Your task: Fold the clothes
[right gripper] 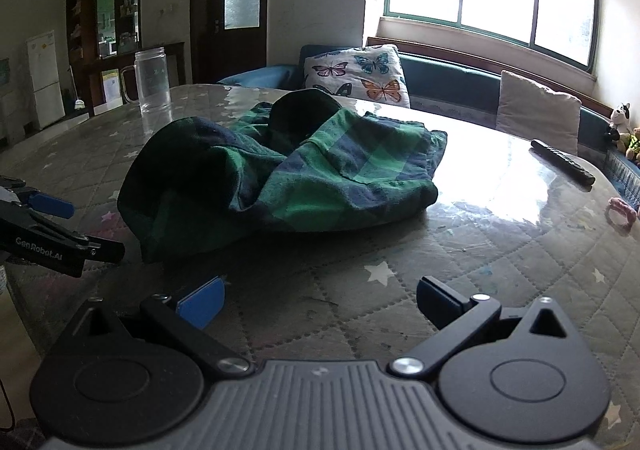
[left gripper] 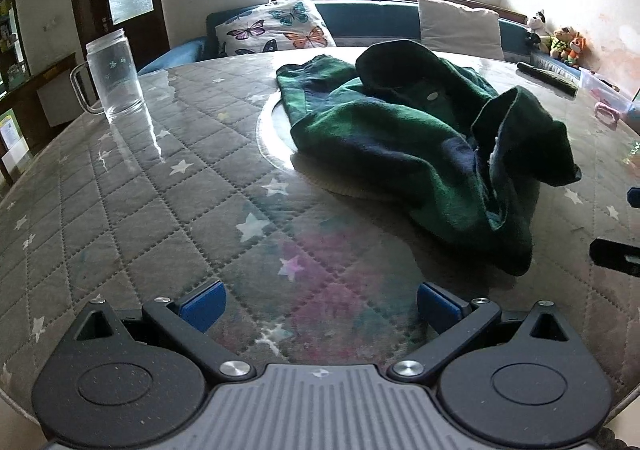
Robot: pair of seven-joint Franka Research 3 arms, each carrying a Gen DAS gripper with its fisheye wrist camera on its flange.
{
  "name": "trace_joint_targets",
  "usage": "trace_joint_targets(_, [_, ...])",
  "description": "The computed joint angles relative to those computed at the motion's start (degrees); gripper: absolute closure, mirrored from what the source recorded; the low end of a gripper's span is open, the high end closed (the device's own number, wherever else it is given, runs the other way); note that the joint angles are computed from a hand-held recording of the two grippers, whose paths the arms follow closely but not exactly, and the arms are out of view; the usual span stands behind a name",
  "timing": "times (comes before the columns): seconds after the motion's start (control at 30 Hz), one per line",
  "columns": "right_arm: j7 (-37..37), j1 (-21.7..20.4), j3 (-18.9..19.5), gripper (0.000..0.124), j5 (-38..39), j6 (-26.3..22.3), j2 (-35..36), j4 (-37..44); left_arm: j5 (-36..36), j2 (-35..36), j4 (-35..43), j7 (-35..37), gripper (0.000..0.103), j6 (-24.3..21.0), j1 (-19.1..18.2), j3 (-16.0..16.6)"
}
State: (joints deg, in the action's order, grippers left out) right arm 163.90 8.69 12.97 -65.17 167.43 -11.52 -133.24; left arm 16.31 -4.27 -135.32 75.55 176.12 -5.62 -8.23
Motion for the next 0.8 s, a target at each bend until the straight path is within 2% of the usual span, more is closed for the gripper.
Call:
trace_joint_targets(0.37, [-1.76,0.56,-0.14,0.021,1.58,-0.11,0.65,0.4,-4.01,0.6,0.55,3.99,0.0,-0.42,-1.33,0.16])
trace_joint_targets(0.8, [-2.74,0.69,-0.56,0.021,2.56,0.27,1.36,0.85,-2.06,1.76,2.21,2.76,0.0,-0.98,-0.83,-0.55])
